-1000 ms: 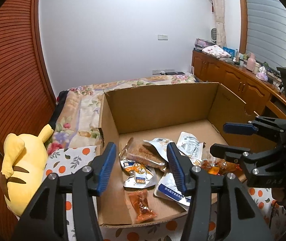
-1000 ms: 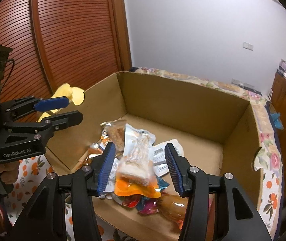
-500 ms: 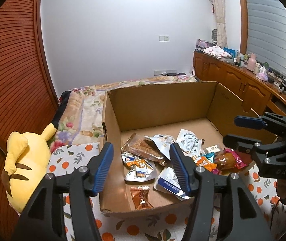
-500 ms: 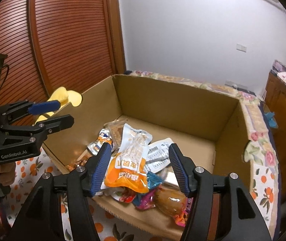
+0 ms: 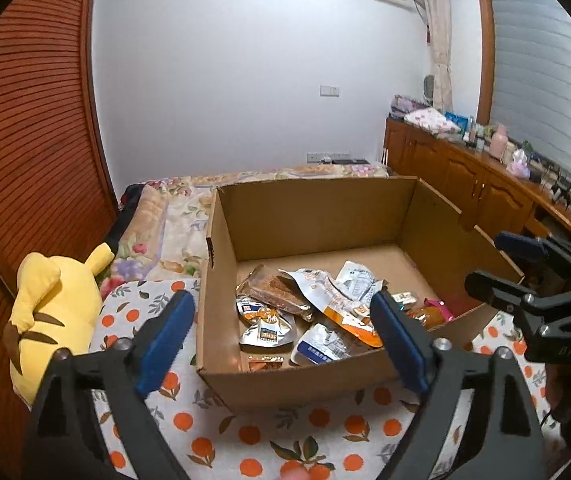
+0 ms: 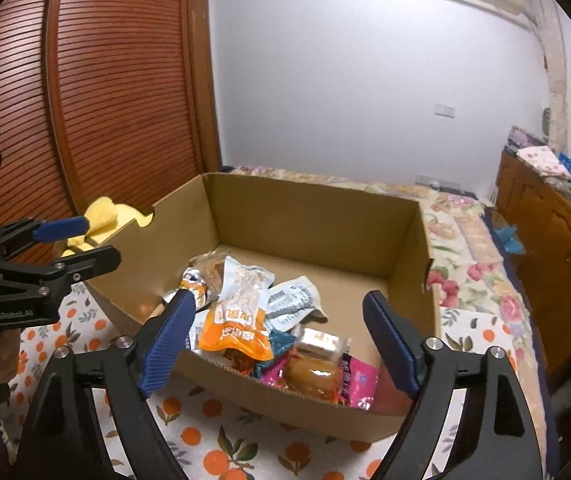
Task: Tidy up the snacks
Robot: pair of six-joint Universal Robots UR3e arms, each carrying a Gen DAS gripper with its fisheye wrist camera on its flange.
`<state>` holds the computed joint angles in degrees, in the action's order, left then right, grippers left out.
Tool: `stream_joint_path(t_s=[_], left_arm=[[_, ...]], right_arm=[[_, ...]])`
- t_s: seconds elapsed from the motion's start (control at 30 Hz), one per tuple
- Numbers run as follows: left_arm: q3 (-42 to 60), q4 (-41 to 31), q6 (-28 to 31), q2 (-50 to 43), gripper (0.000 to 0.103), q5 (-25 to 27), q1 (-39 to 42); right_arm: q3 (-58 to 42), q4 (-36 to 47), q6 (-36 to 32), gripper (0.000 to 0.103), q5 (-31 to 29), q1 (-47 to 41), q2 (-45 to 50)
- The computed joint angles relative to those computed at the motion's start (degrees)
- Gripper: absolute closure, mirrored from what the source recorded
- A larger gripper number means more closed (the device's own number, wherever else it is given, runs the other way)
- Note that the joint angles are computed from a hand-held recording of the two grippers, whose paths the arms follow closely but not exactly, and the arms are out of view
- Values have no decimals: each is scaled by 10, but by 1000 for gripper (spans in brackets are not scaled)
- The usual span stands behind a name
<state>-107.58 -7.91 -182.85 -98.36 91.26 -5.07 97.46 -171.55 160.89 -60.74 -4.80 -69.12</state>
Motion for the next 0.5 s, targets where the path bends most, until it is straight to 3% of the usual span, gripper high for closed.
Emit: stream_joint_path(t_s=[0.5], left_arm=[[-68,20,-7,81,7,47,-39]], right_arm=[[112,-83,34,10,-25,-8,-97]])
